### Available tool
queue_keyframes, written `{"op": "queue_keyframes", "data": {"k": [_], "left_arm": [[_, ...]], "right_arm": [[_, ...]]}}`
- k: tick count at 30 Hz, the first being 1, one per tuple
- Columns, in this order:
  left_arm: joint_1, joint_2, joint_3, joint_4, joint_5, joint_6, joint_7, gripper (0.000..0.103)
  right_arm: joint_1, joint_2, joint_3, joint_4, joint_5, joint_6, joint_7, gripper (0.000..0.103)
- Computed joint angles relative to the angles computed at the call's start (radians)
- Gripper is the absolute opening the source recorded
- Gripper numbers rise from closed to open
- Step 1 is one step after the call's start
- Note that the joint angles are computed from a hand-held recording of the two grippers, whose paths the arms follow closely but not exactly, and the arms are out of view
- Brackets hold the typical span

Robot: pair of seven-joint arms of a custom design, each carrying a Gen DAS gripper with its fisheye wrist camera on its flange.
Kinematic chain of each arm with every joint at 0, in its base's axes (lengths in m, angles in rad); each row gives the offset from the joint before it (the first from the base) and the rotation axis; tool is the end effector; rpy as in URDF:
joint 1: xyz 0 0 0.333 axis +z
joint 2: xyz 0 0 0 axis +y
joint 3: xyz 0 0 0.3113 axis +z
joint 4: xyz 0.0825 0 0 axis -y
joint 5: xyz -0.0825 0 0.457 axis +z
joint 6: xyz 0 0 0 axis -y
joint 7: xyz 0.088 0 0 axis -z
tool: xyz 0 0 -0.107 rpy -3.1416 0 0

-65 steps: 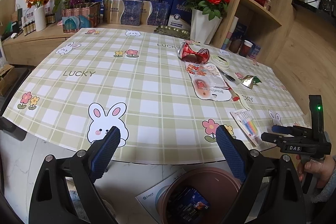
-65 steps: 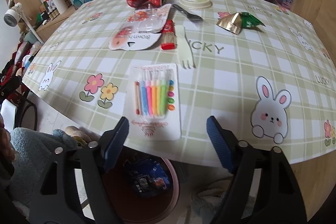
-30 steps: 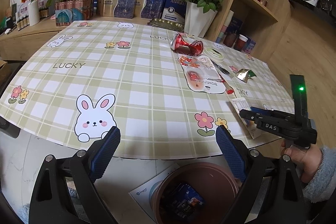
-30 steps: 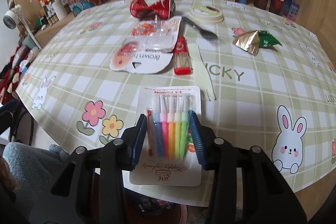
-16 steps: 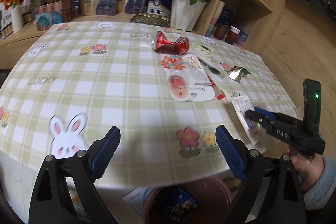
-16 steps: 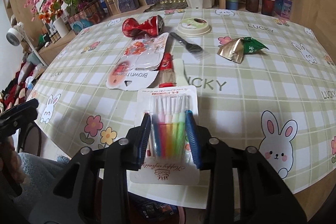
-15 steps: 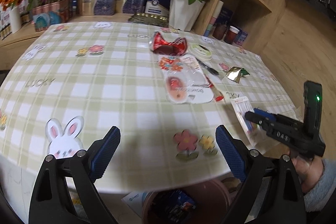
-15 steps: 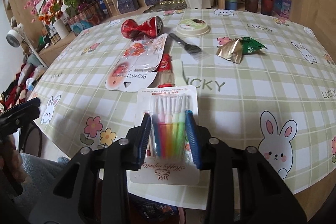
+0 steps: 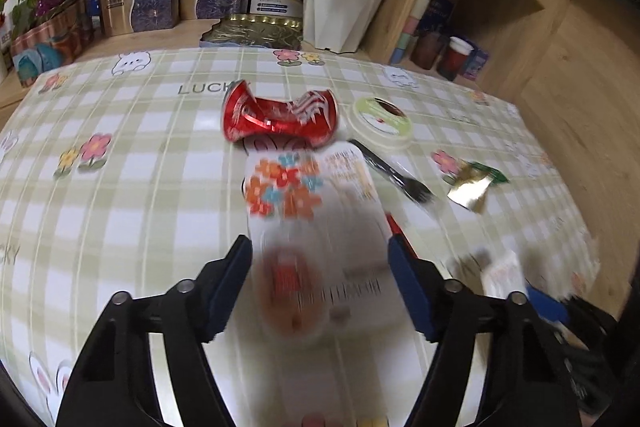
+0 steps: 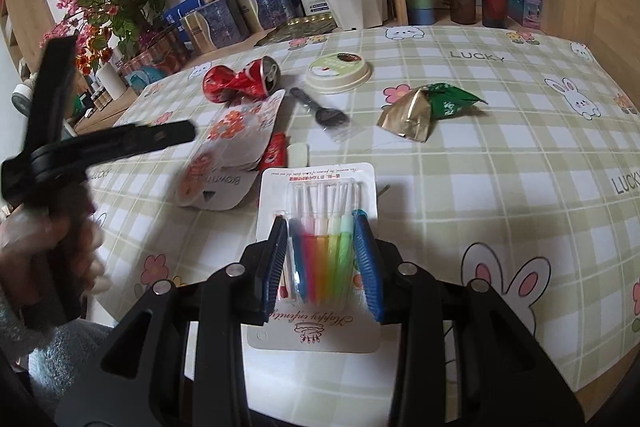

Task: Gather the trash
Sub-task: 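Grasp the clear 'Brown hook' packaging with the left tool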

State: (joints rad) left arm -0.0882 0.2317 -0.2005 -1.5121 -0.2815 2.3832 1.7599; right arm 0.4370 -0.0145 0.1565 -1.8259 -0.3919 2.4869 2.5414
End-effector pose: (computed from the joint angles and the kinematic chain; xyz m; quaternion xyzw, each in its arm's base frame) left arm 0.7222 -0.2009 0.5899 -0.5511 0.7603 -0.3283 0.1024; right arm 0.5599 0.3806 0.5877 -0.6084 0.7053 -0.1652 0.3243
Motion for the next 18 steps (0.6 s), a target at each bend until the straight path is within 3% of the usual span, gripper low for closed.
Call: {"op": "queue_keyframes", "data": {"k": [13, 16, 18], "left_arm": [[-0.071, 0.225, 0.022, 0.263, 0.203, -0.084, -0.224, 0.066], [-0.064, 0.237, 0.012, 0.275, 0.200, -0.078, -0.231, 0.057], [-0.066, 0.227, 0.012, 0.264, 0.212, -0.066, -0.224, 0.056]], "right_arm": [[-0.022, -0.013, -0.008, -0.034, 0.012, 0.040, -0.014, 0.037], [-0.024, -0.017, -0.007, -0.039, 0.013, 0.038, -0.015, 0.037], [-0.025, -0.025, -0.006, -0.048, 0.013, 0.036, -0.010, 0.037]]}}
